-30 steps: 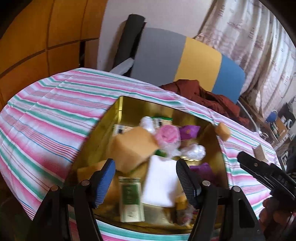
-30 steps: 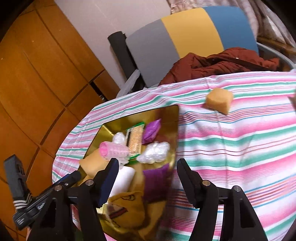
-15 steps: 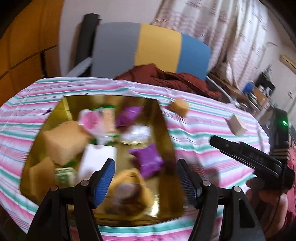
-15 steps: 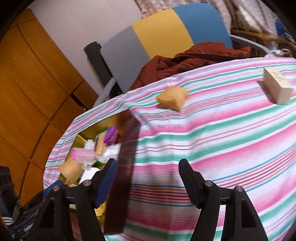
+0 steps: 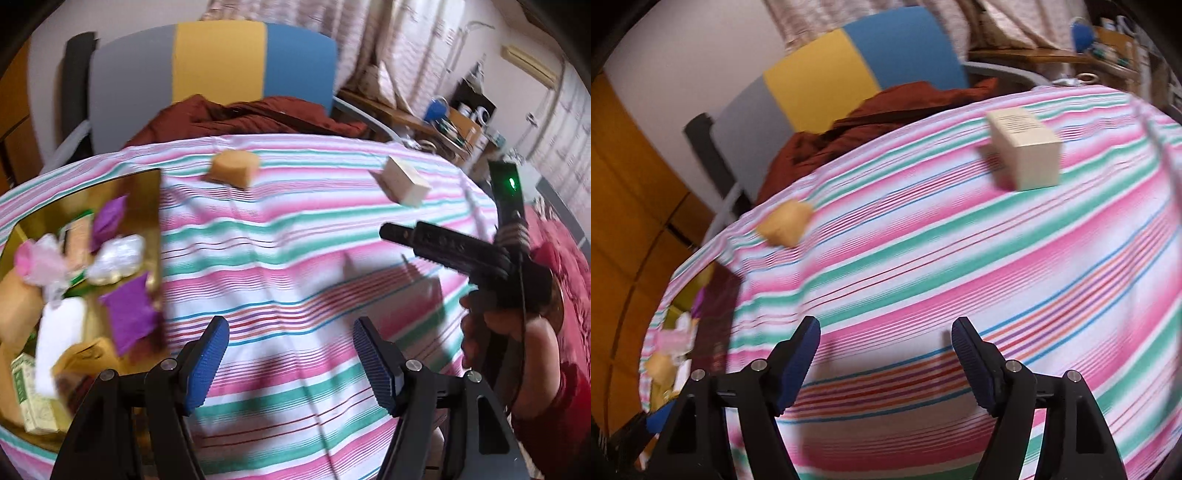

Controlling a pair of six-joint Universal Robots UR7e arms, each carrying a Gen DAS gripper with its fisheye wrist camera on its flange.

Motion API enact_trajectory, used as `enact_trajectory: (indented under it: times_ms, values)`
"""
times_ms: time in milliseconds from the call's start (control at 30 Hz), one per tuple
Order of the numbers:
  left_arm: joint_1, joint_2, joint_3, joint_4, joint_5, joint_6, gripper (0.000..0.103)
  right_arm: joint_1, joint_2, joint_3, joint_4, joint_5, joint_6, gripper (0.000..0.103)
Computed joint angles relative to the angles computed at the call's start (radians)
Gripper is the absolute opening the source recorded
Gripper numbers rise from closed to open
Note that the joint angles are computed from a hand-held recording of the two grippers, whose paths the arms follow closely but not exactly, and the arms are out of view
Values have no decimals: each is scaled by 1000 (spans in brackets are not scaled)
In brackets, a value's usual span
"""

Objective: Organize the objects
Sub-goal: 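Withdraw both open tools from the tin toward the remaining items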

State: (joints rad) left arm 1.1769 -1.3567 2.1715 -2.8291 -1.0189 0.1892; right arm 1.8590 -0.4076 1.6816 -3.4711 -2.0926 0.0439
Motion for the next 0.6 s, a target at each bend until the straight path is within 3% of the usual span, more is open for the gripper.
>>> enact_trajectory:
  times_ms: [267, 400, 600]
  values:
    - [-5, 68, -38, 55, 0, -14, 71, -42, -7, -46, -75, -111, -131, 82]
    - [-2, 98, -61, 67, 17, -19, 71, -61, 3, -107, -87, -146, -195, 91]
    - [10, 133, -100, 89, 24, -25, 71, -86, 33, -206, -87, -143, -275, 94]
